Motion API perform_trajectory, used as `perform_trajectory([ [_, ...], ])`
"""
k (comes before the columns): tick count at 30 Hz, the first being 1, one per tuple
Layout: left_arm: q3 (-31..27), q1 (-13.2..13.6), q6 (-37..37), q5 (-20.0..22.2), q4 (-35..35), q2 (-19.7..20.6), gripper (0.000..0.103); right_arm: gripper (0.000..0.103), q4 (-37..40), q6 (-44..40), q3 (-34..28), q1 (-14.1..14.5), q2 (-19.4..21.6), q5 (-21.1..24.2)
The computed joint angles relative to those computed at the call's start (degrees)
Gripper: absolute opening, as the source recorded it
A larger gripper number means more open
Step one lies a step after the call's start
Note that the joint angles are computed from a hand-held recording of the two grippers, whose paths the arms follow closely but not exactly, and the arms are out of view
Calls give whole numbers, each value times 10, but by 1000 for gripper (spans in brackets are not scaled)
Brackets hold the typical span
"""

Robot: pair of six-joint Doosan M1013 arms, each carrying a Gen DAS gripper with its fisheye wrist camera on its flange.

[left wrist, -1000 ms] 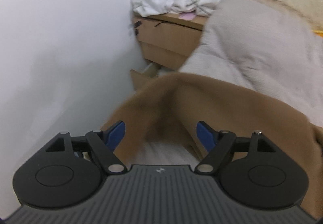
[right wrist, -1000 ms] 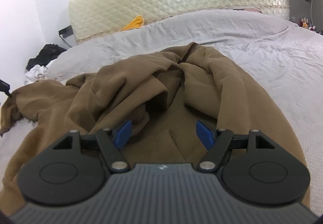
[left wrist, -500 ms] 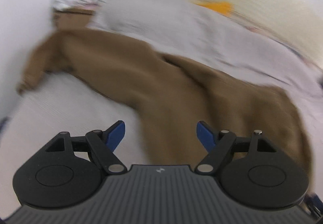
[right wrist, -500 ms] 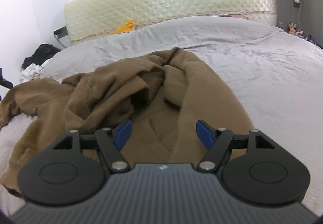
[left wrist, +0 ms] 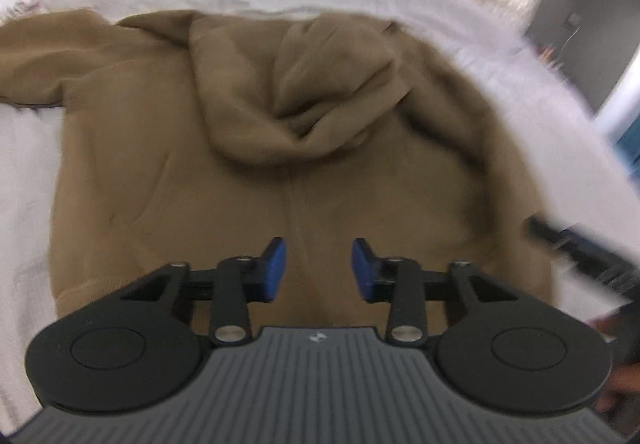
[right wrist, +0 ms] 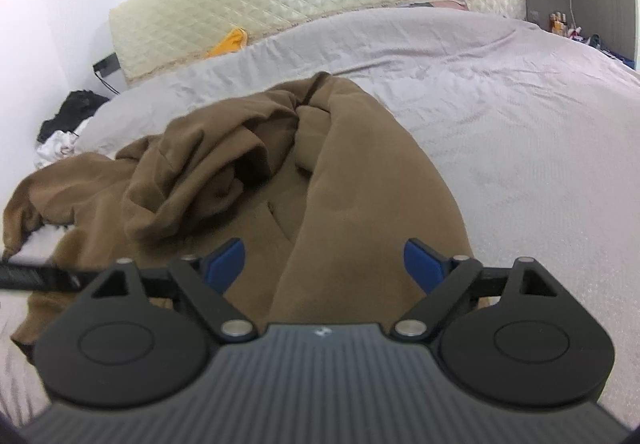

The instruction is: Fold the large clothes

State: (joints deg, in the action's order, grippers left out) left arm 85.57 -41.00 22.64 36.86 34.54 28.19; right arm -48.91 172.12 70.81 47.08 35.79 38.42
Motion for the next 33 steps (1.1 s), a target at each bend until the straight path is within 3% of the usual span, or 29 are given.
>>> perform_trajectory([
  [5,15,6,10,32,-63,19,28,88,67,-62,-20,-2,11,26],
  [7,28,1,-16,21,-36,16,27,88,111,-99,-31,-5,18,39],
  [11,19,-9,-18,44,-13,23,27,88,175,-149,-45,-8,29,50],
  [14,26,-11,-32,36,-2,20,27,90,173,-192,-68,1,45,91],
  [19,37,-3,-54,12,0,10,27,90,158,-203,-78,10,55,109],
  [21,41,0,-60,1,-1,7,27,74,161,-203,-74,9,51,98],
  [25,46,-1,-80,-12,8,1,28,52,167,-176,-60,5,40,78],
  [27,51,-1,-91,-19,14,-4,34,38,162,-158,-51,4,33,66],
  [30,63,-2,-119,-40,31,-14,47,26,147,-129,-35,4,20,50],
  [33,69,-5,-142,-46,54,-19,50,18,118,-85,-19,3,8,36],
])
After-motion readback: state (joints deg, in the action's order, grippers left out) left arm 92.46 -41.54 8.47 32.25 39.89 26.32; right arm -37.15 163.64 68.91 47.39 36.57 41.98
